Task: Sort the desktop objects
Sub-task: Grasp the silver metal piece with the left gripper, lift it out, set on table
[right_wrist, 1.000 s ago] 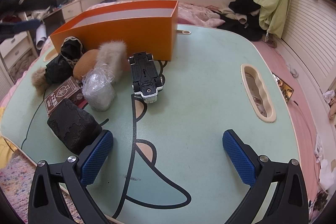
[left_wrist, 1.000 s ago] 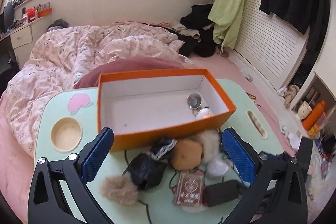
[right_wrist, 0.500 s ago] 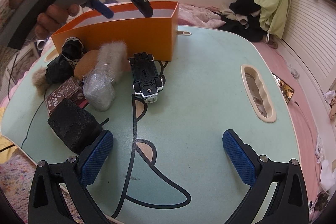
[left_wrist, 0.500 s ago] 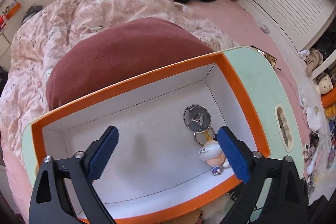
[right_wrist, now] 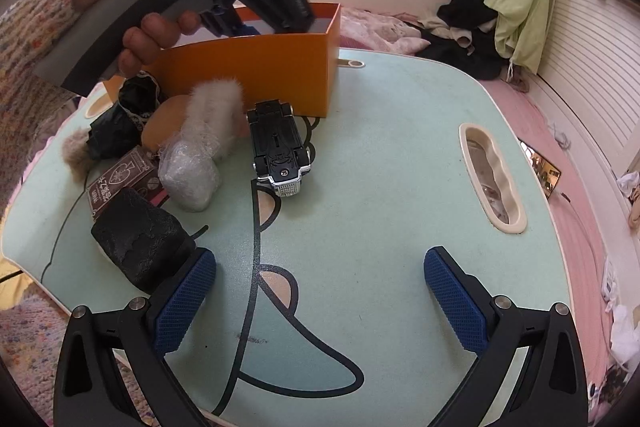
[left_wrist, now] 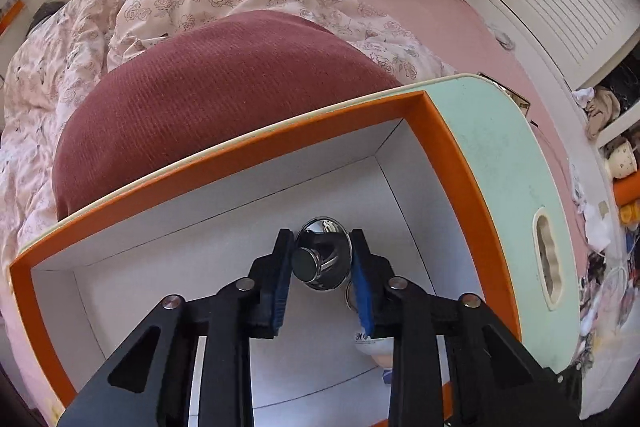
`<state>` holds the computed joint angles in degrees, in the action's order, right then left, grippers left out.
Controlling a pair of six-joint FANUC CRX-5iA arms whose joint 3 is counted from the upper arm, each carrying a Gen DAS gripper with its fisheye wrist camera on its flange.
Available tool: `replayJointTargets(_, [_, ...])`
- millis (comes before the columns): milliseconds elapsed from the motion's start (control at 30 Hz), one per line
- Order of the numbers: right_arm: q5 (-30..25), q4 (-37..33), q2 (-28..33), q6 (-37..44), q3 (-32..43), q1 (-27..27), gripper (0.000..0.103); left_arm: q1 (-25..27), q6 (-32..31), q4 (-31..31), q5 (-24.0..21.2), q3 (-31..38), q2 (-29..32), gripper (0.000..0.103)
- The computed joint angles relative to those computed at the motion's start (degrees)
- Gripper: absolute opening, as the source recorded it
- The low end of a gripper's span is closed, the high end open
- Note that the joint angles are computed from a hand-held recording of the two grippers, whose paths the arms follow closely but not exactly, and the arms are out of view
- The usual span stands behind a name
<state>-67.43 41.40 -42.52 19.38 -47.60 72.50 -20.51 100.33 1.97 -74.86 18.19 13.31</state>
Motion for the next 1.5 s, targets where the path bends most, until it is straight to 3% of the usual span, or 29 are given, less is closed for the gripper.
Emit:
replayJointTargets(133, [-0.1, 0.0, 0.0, -0.1, 0.0, 0.1, 0.103, 2.4, -2.4, 4.9, 5.2, -5.5, -5.4, 0.029])
replayJointTargets(267, [-0.1, 0.0, 0.0, -0.1, 0.0, 0.1, 0.103, 3.9, -7.3, 9.4, 9.7, -12.5, -14.6, 0.029])
replayJointTargets(433, [-0.2, 0.1, 0.0, -0.2, 0.0, 0.1, 0.103, 4.5, -12.3, 12.7, 11.0, -22.6, -26.1, 0.029])
replayJointTargets(600, [-0.2, 0.1, 0.1, -0.2, 0.1, 0.0, 0.103, 3.4, -9.0, 9.7, 9.1, -31.0, -31.8, 0.029])
replayJointTargets(800, [0.5, -0.2, 0.5, 0.6, 0.2, -1.1, 0.103, 4.0, -4.7, 8.2, 13.6, -35.6, -32.7, 0.029])
replayJointTargets(933, [0.5, -0.2, 0.5, 0.6, 0.1, -1.0, 0.103, 1.9, -2.3, 4.8, 16.7, -36.3, -35.0, 0.032])
replayJointTargets(967, [0.5, -0.2, 0.5, 0.6, 0.1, -1.0, 0.103, 1.3, -2.0, 4.3, 18.2, -37.0, -36.5, 0.041])
replayJointTargets(1000, [0.5, -0.2, 0.5, 0.6, 0.1, -1.0, 0.103, 0.3, -0.9, 2.7, 19.1, -37.1, -37.7, 0.064])
replayJointTargets(1067, [0.4, -0.1, 0.5, 0.5, 0.1, -1.0, 0.103, -3.0, 4.5, -3.7, 18.1, -35.7, -39.4, 0.092])
replayJointTargets(1267, [0.4, -0.1, 0.5, 0.5, 0.1, -1.0, 0.103, -12.1, 17.5, -17.8, 15.1, -37.0, -43.7, 0.092])
replayJointTargets(1367, [0.4, -0.1, 0.4, 0.5, 0.1, -1.0, 0.103, -15.3, 21.0, -21.7, 13.7, -38.2, -44.6, 0.092])
replayJointTargets(1500, [0.4, -0.1, 0.4, 0.5, 0.1, -1.0, 0.103, -22.7, 29.6, -31.4, 7.5, -35.3, -39.5, 0.092])
